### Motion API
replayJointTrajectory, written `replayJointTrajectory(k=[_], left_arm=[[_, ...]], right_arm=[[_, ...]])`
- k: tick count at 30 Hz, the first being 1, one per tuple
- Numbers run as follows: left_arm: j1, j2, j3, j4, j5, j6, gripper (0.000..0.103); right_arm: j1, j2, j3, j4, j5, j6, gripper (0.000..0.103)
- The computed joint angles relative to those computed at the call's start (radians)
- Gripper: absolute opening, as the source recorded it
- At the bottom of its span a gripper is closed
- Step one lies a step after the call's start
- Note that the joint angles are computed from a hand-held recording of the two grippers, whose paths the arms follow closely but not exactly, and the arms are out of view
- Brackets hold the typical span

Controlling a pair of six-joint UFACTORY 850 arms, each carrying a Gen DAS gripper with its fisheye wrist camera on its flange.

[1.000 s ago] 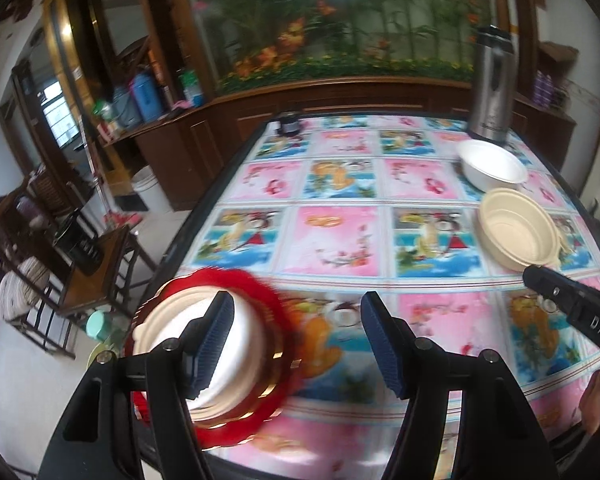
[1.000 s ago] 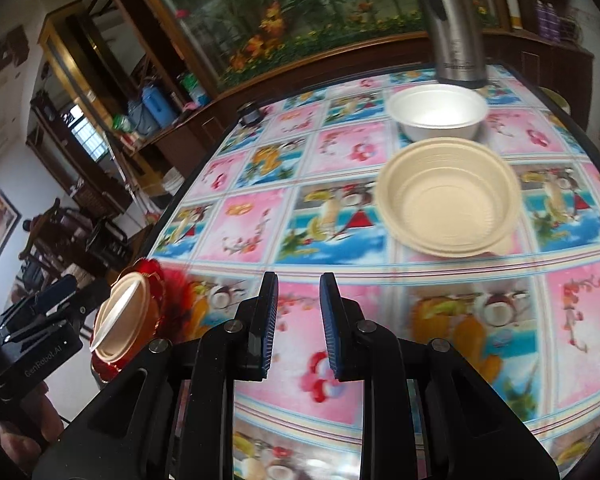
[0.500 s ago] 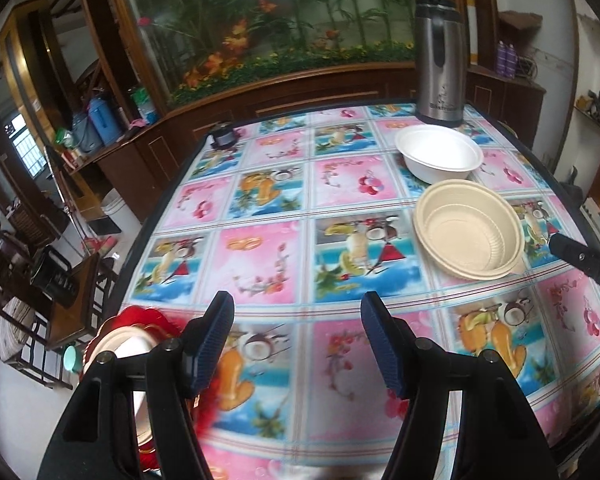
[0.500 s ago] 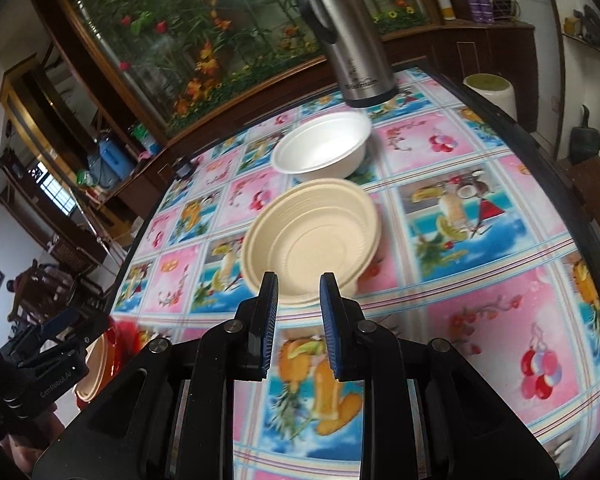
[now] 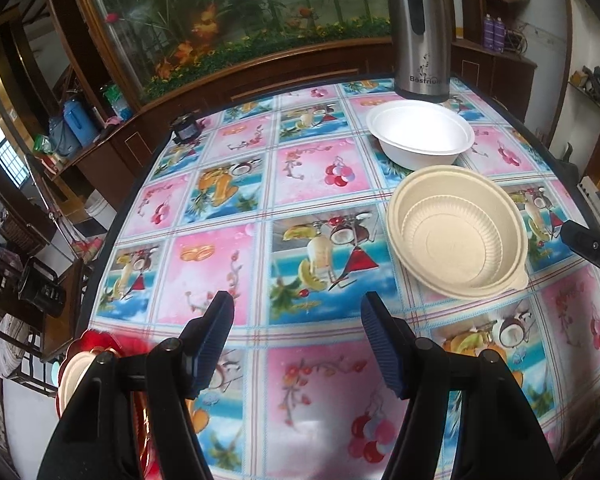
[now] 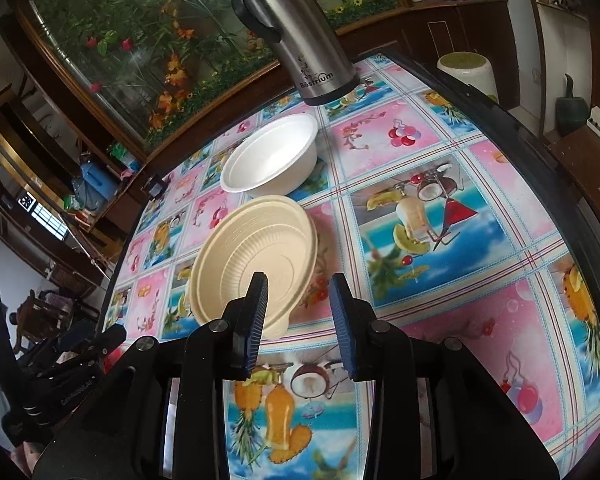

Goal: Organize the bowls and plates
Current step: 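Move both grippers toward the beige fibre bowl, then close the right gripper on the beige bowl rim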

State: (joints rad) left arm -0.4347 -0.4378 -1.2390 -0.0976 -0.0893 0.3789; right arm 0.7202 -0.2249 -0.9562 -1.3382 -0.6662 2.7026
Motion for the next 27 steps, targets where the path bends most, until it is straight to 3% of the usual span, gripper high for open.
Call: replayJointTrajectory(k=[7,13,17,21,27], left_arm=[[-0.017,-0.035,-0.04,0.052,-0.017,-0.049,0.066],[-0.024,-0.076,-0.093,-0.015,-0.055,0.009,0.066],[-0.015,-0.125,-0.169,-0.246,-0.131,0.197,0.066],[0.001,-0.181,-0.262,-0.4,-0.223,0.282,0.066],[0.016,-0.29,-0.415,-0.426,-0.425,0.214,0.067]], right_arm=[[-0.026,0.009,0.016,-0.003,0.021,0.004,0.031],[-0.051,0.003,0.01,0.003,0.049,-0.018,0.031],[-0.058,0.001,0.01,-0.014,0.059,-0.003,0.031],[-0.078,-0.006,0.005,-0.024,0.091,0.006,0.031],[-0.111,-0.009,0.018,-0.124,0.179,0.119,0.031]])
